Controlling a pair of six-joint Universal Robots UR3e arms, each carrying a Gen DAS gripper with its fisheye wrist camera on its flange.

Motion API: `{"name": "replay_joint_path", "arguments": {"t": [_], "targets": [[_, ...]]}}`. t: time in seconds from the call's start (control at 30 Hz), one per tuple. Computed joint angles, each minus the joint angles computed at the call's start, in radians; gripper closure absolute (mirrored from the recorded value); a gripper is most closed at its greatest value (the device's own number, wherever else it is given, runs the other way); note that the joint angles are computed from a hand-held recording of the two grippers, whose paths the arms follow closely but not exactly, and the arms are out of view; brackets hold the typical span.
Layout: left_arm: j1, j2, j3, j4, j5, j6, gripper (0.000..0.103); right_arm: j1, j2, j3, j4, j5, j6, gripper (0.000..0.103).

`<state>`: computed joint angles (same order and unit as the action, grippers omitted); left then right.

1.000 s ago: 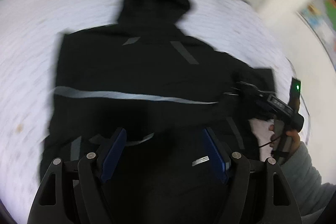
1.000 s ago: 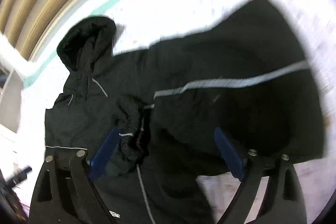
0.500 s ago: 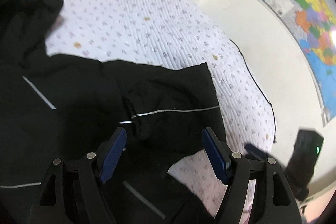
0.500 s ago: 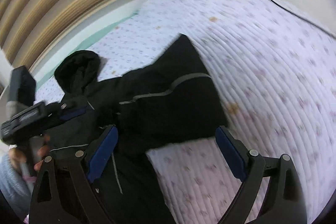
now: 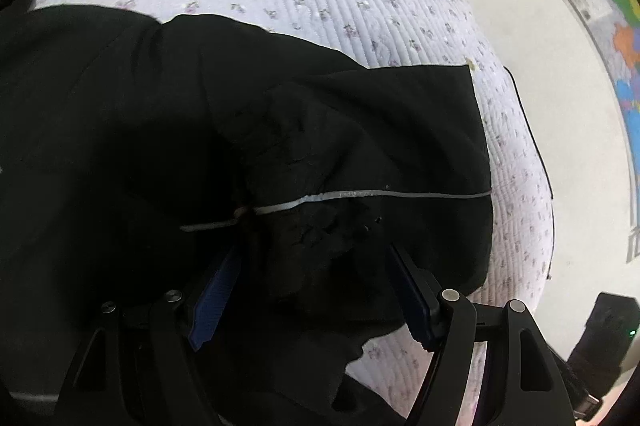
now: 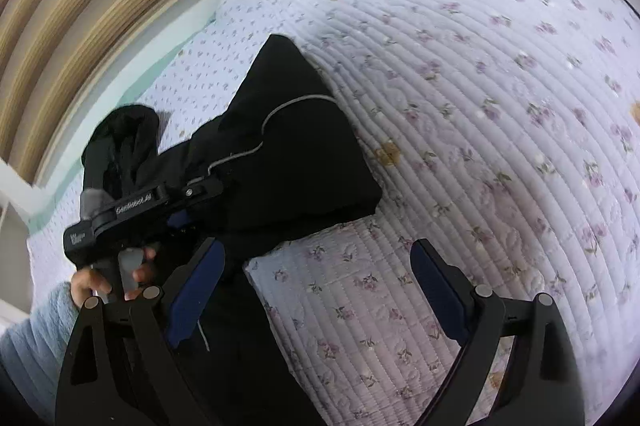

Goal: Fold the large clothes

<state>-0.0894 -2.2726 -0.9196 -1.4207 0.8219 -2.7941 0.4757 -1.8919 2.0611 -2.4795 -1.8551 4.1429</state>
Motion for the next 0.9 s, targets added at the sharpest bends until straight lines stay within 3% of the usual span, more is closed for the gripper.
{"name": "replay_joint_path", "arguments": {"t": [0.03, 0.07, 0.1, 0.17, 0.27, 0.37, 0.53, 0.63, 0.8, 0.9], "targets": [[0.001, -0.01, 0.018, -0.019, -0.01, 0.015, 0.045, 0.0, 0.01, -0.008, 0.005, 0.006, -0.006, 0.008], [0.0, -0.021, 0.045, -0.052, -0.013, 0.029, 0.068, -0.003, 0.019, -0.012, 0.003, 0.018, -0.009, 0.008], [0.002, -0.035, 0.077, -0.089, -0.012, 0.03, 0.081, -0.002, 0.027, -0.019, 0.003, 0.025, -0.009, 0.008], [0.035, -0.04, 0.095, -0.17, -0.09, 0.05, 0.084, -0.009, 0.035, -0.019, -0.016, 0.056, -0.02, 0.008], [0.089, 0.039, 0.02, -0.164, -0.169, 0.085, 0.087, 0.006, 0.06, -0.061, 0.013, 0.042, -0.034, 0.008], [0.166, 0.129, 0.001, -0.233, -0.232, 0.18, 0.087, 0.01, 0.073, -0.094, 0.026, 0.037, -0.048, 0.008], [0.373, 0.208, 0.152, -0.578, -0.316, 0.421, 0.086, 0.017, 0.115, -0.168, 0.049, 0.036, -0.077, 0.008], [0.496, 0.241, 0.234, -0.724, -0.323, 0.534, 0.086, 0.011, 0.155, -0.228, 0.067, 0.05, -0.106, 0.008], [0.67, 0.166, 0.533, -0.954, -0.252, 0.673, 0.086, 0.028, 0.211, -0.322, 0.1, 0.06, -0.132, 0.008], [0.75, 0.161, 0.565, -0.928, -0.217, 0.682, 0.086, 0.04, 0.249, -0.386, 0.126, 0.059, -0.149, 0.008]]}}
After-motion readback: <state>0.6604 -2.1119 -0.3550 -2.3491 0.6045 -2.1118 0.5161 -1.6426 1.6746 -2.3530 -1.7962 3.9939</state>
